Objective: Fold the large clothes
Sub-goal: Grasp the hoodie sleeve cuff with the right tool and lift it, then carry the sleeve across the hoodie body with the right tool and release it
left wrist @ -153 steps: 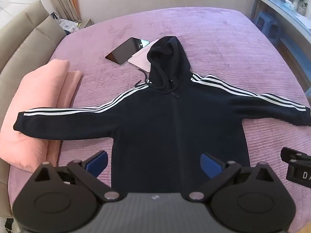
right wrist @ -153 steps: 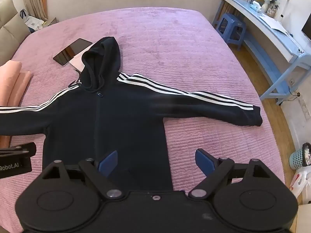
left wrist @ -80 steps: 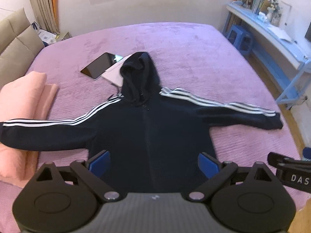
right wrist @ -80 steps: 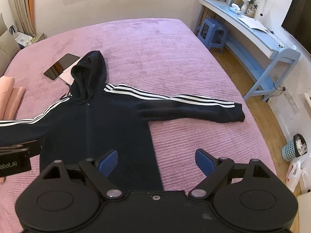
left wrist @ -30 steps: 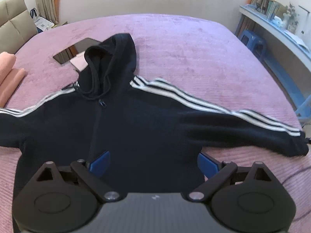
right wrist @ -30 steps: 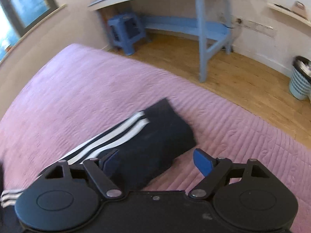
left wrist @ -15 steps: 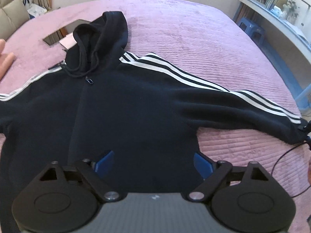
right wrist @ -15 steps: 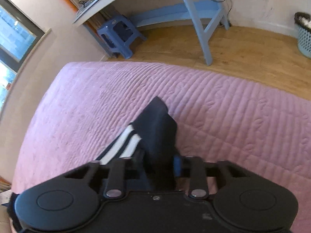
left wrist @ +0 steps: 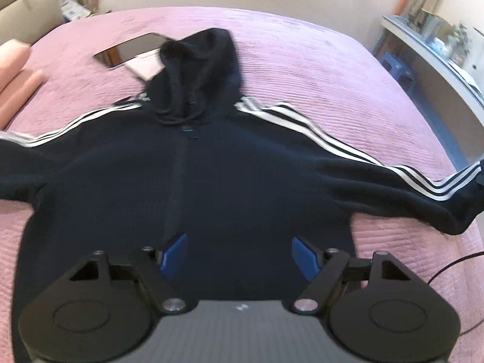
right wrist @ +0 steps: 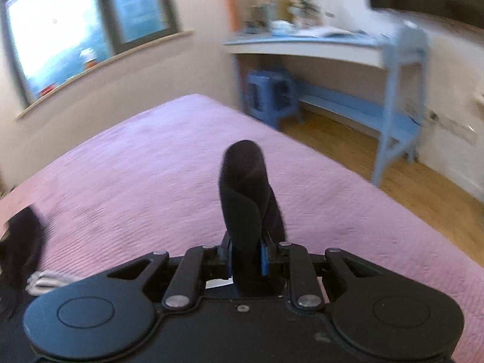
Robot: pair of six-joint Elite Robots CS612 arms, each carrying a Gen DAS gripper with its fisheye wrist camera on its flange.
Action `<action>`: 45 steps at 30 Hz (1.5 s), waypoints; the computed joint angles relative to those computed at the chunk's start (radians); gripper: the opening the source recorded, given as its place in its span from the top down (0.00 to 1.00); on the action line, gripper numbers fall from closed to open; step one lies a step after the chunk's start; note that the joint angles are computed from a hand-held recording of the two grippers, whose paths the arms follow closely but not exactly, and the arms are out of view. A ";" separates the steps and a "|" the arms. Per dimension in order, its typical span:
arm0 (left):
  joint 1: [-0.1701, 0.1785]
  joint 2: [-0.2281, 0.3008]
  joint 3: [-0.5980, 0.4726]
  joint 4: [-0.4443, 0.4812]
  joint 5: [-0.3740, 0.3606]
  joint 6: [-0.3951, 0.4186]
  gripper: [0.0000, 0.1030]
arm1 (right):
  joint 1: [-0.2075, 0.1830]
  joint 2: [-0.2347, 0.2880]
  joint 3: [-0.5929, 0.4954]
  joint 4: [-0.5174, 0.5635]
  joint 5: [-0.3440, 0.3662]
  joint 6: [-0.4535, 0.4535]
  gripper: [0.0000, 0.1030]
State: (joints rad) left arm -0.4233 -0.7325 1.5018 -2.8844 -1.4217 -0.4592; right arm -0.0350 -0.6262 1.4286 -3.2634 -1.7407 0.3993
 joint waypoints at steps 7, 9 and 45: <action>0.089 -0.042 0.066 -0.068 -0.022 0.041 0.24 | 0.132 0.028 -0.109 0.032 0.060 -0.070 0.79; 0.119 -0.051 0.082 -0.099 -0.021 0.048 0.24 | 0.174 0.046 -0.154 0.051 0.090 -0.081 0.79; 0.280 0.213 -0.205 -0.066 -0.257 -0.034 0.91 | 0.289 0.142 -0.314 0.501 0.142 -0.168 0.38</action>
